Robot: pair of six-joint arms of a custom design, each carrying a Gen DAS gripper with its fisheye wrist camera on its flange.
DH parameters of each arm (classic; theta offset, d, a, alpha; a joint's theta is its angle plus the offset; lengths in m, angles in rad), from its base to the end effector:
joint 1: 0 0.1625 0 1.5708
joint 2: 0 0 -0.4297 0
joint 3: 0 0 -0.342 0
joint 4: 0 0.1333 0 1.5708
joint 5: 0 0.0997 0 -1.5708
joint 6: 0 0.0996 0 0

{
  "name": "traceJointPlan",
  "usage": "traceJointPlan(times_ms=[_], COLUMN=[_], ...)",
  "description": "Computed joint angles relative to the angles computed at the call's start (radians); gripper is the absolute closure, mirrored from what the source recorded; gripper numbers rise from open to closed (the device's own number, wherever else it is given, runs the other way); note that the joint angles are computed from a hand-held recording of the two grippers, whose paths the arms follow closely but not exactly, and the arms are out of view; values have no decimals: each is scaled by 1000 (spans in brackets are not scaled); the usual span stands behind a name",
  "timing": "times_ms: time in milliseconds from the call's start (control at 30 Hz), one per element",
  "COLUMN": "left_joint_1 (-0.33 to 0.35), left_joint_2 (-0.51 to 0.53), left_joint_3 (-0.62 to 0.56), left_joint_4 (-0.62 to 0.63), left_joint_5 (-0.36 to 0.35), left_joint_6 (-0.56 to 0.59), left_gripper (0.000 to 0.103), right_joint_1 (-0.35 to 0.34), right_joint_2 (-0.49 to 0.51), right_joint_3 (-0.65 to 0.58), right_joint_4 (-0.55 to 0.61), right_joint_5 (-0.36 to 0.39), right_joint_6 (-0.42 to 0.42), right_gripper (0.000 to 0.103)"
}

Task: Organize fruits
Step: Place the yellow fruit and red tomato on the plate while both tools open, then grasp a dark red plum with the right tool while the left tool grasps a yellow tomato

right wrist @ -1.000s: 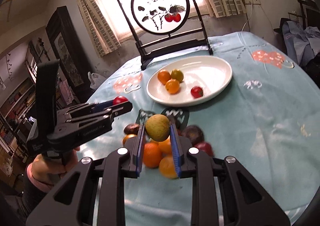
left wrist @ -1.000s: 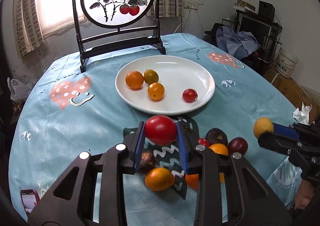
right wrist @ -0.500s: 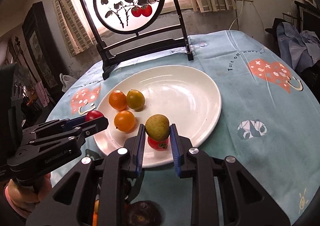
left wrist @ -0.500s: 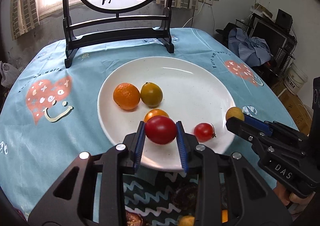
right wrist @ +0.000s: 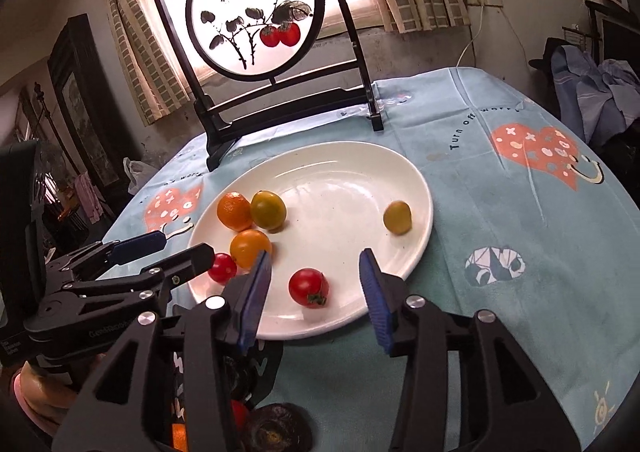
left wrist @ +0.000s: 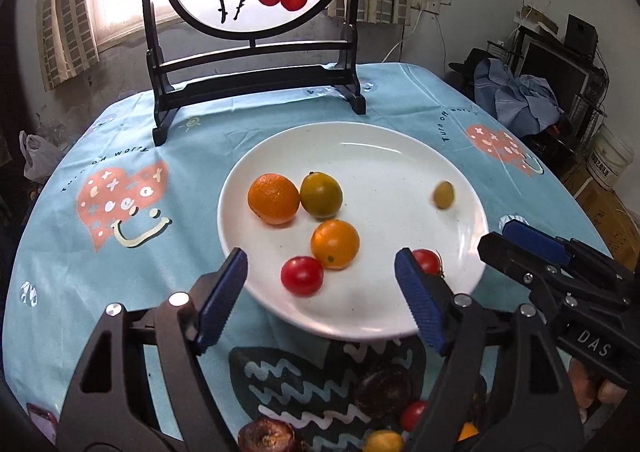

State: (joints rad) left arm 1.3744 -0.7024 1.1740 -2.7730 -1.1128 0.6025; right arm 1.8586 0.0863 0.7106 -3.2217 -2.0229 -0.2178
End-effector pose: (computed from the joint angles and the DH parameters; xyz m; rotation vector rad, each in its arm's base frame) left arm 0.0244 -0.7864 0.2847 0.7490 2.3341 -0.7999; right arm 0.3132 -0.7418 -0.1028 0.3710 -2.4794 1.1538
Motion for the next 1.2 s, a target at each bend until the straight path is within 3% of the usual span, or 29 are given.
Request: traceJointPlan(times_ms=[133,333,500,633,933,1200], left_joint_1=[-1,26,74,111,129,129], left_joint_2=[-74,-183,-271,-323,-331,-326], left_joint_3=[126,297,419,491,483,465], left_joint_4=[-72,-132,-144,-145,-65,-33], left_joint_5=[-4,-12,-31,-74,-73,-72], left_joint_6=[0,4,34,60,3,-12], left_gripper=[9,6,5,5,4,4], right_joint_1=[-7,-23,-59,-66,-40,-10], right_joint_2=[-67,-151,-220,-235,-225,-199], right_joint_3=[190,436,613,660,630,558], right_joint_4=[-114,-217,-238,-253,-174,-60], right_joint_5=[23,81,250,305,225,78], right_joint_6=[41,106,158,172,167,174], right_gripper=[51,50,50,50,50,53])
